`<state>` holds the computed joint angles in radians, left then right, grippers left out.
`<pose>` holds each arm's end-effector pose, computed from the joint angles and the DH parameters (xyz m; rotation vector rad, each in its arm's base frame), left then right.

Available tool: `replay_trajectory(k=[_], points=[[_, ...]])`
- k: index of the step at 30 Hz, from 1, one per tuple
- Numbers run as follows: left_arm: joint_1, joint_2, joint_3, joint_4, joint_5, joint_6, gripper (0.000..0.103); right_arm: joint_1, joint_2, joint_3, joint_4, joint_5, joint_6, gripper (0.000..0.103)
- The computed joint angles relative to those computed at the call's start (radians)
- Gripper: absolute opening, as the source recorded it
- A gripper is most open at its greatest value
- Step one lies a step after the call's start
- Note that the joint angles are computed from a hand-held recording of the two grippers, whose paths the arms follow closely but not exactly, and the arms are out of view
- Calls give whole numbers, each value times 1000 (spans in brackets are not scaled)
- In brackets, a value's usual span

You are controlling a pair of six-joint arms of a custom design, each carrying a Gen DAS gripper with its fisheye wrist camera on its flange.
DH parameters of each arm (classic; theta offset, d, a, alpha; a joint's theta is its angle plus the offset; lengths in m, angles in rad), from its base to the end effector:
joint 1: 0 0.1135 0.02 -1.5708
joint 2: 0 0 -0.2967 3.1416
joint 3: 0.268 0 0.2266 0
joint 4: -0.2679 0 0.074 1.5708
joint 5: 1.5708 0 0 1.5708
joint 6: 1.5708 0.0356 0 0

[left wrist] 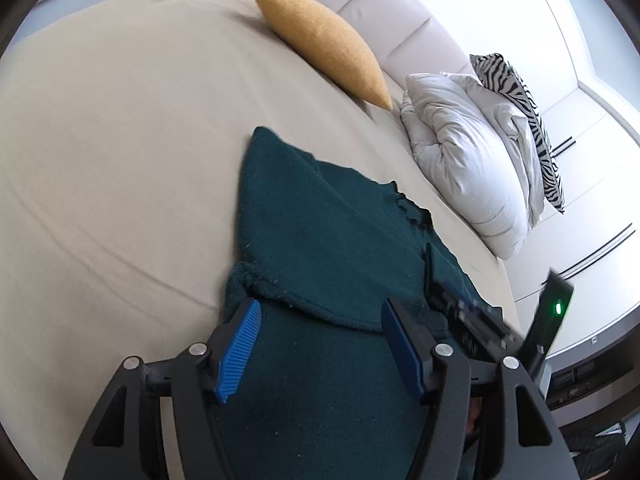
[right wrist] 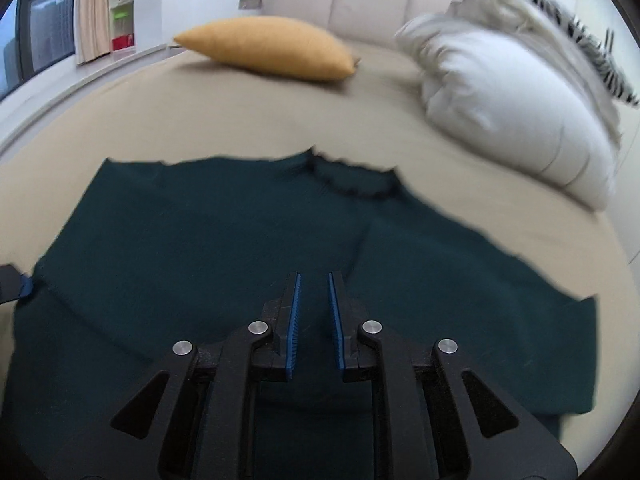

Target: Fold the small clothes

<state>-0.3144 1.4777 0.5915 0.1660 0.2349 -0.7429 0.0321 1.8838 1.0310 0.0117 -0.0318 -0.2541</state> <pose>0.2435 -0.0879 0.2060 -0.3851 2.3737 -0.7933 0.3731 0.0131 0.1890 -0.3585 2.3854 -0.0640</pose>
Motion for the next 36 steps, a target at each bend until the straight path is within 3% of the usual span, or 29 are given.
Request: replay_trajectory(k=[3,5,8,11,15,20,27,31,36], points=[[-33,21,56,-33,-39,15,70,-76,-83,-116,36,-119,36,41],[-73,64,128,-69,-68,29,70,-204,-136,-168,39,-259,63,54],[-162,204,329,-163,-97,83,70,-424,-183,-195,-24,-472,107,56],[-221,367,543,-240,-60,105,70,-611,-128,-158,-143,-670,84,56],[-246,583,831,-375,38,89,69,-753,-1,-104,-243,-814,-2,56],[-275,731,1040,-506,15,101,53,-873,209,-27,-311,-1042,-60,56],[-301,794,1181,-616,-19,144,27,-869,220,-56,-229,-1064,-37,56],[-316,785,1179,-619,-55,137,10,-880,210,-54,-254,-1070,-50,56],[-327,723,1113,-573,-79,138,9,-857,200,-67,-202,-1076,10,56]])
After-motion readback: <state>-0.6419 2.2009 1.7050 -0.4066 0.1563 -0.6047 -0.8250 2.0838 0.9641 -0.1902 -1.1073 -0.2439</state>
